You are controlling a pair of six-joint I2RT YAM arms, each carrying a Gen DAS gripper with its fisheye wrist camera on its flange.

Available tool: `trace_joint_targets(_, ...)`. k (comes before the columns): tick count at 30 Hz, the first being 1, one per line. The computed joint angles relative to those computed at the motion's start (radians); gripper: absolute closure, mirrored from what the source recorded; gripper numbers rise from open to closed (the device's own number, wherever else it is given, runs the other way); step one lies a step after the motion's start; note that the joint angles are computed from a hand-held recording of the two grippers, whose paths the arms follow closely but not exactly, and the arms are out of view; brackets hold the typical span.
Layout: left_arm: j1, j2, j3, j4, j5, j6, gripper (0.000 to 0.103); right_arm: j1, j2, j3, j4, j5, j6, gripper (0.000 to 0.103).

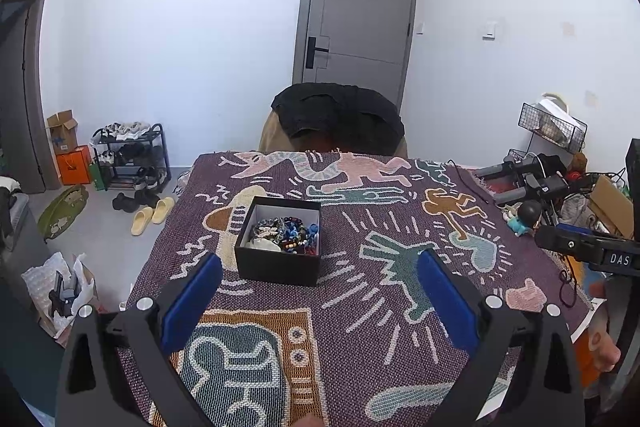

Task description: Organize jewelry

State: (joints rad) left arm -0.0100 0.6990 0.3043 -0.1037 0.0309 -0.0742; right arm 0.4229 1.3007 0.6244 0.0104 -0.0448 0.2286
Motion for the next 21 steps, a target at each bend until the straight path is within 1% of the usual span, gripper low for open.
trace_joint_targets(3,-0.033,0.009,0.005,0.004,-0.046,0.004,0.008,0.003,0.005,0.0,0.005,0.001,0.001,0.005)
trace_joint_targets(6,-0.04,0.003,0.016,-0.012,-0.043,-0.007,0.008,0.004,0.006,-0.006,0.013,-0.005,0.002,0.005)
trace_joint_targets(13,-0.099,-0.092,0.028,-0.088,-0.1,-0.009,0.008,0.012,-0.032,-0.03,0.02,0.001,-0.002,0.005)
trace_joint_targets(18,-0.142,-0.109,0.026,-0.098,-0.142,-0.005,0.008,0.012,-0.055,-0.04,0.023,0.018,-0.003,0.005)
trace_joint_targets(20,-0.146,-0.109,0.025,-0.098,-0.144,-0.005,0.008,0.01,-0.059,-0.043,0.027,0.022,-0.002,0.005)
trace_joint_targets(21,-0.136,-0.103,0.027,-0.098,-0.126,-0.001,0.008,0.01,-0.06,-0.044,0.029,0.026,0.0,0.005)
